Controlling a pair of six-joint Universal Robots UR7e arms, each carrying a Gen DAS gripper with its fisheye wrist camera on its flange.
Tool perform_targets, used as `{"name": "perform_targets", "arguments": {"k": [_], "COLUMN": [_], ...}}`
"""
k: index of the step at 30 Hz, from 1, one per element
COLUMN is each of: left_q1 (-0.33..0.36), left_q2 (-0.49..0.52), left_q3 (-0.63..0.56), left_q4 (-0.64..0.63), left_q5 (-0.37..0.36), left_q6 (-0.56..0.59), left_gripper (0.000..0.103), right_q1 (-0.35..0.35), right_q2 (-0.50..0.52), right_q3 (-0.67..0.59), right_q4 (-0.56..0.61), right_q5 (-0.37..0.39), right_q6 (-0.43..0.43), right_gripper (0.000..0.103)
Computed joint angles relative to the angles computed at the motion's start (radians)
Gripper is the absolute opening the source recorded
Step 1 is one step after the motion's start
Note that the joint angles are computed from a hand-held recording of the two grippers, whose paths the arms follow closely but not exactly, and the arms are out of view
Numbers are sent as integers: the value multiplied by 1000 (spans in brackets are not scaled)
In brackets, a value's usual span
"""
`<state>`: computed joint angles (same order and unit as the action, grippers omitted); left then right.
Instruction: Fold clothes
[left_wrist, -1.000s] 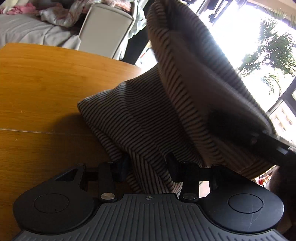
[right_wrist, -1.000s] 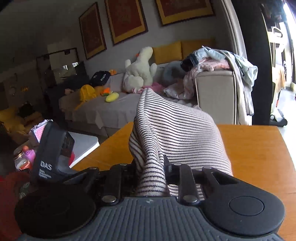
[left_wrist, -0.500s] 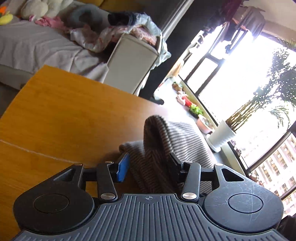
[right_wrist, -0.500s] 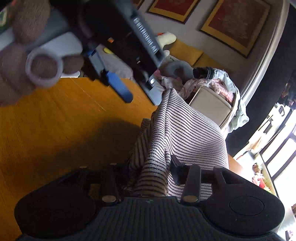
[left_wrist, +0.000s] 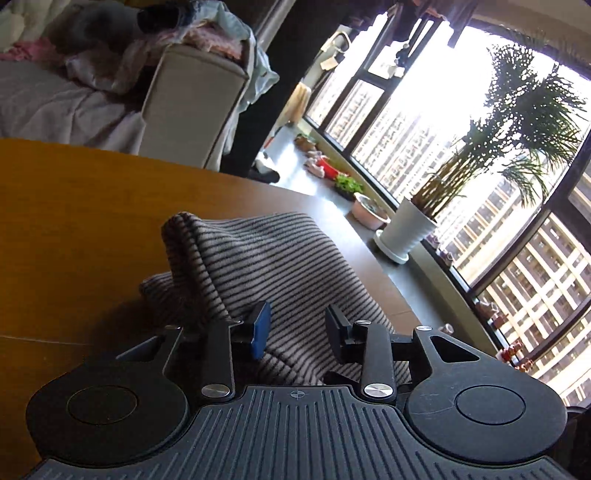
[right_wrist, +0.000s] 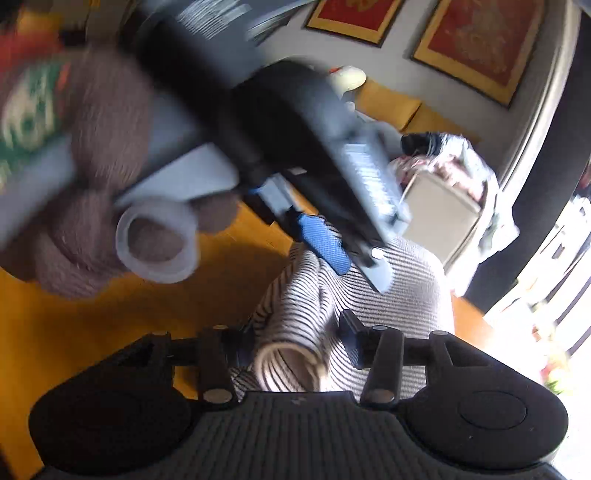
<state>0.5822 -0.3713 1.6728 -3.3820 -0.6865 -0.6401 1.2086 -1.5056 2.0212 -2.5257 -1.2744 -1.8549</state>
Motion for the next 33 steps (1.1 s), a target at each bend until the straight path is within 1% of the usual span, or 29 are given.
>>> {"name": "perform_targets", "arguments": {"k": [2,3,5,7,9,12,13,15,17,18,20,22,23,24,26,28,30,33], "left_q1": [1,1,3,1,2,1,1,0,1,2,3,3,3,3,3,4,6,7], "left_q2": [-1,0,7,11,8,4,2,-1,-3,-4,-3,1,4,6,9,10,10,6], "left_q3": [14,18,20,25,26,30,33,42,53,56,61,61,60,61,65,72,82,96], "left_q4": [-27,-38,-62,-80,-86,-83,-82,-91,-108,-116,-131,-145,-151,-159,-179,-198,-219,-238], "left_q5": [-7,-7,-8,-7,-6,-4,-5,-9,-16,-19,-23,-22,-22,-22,-27,-33,-42,-51], "left_q6": [12,20,32,32,34,34,33,36,38,38,37,45,50,55,64,67,71,67], "left_gripper": [35,35,35,35,35,35,35,34,34,33,33,33,33,33,33,33,33,33], "right_q1": [-10,-17,-30,-42,-43,-39,-38,-34,-30,-26,-21,-16,-12,-6,11,38,63,94], "right_q2": [-4,-4,-3,2,15,32,37,48,58,61,73,96,114,134,182,245,312,413], "right_q3": [-81,-119,-170,-206,-215,-198,-196,-192,-195,-222,-283,-349,-384,-412,-461,-515,-585,-681], "right_q4": [149,211,278,328,323,276,268,253,251,294,355,391,397,387,339,310,346,419], "right_q5": [21,39,81,121,121,73,57,26,-1,1,19,51,68,80,94,84,58,6], "right_q6": [67,104,188,248,257,228,217,194,177,190,261,353,410,468,562,616,661,750], "right_gripper": [57,57,57,56,54,54,55,66,66,66,67,71,76,80,83,85,89,89]}}
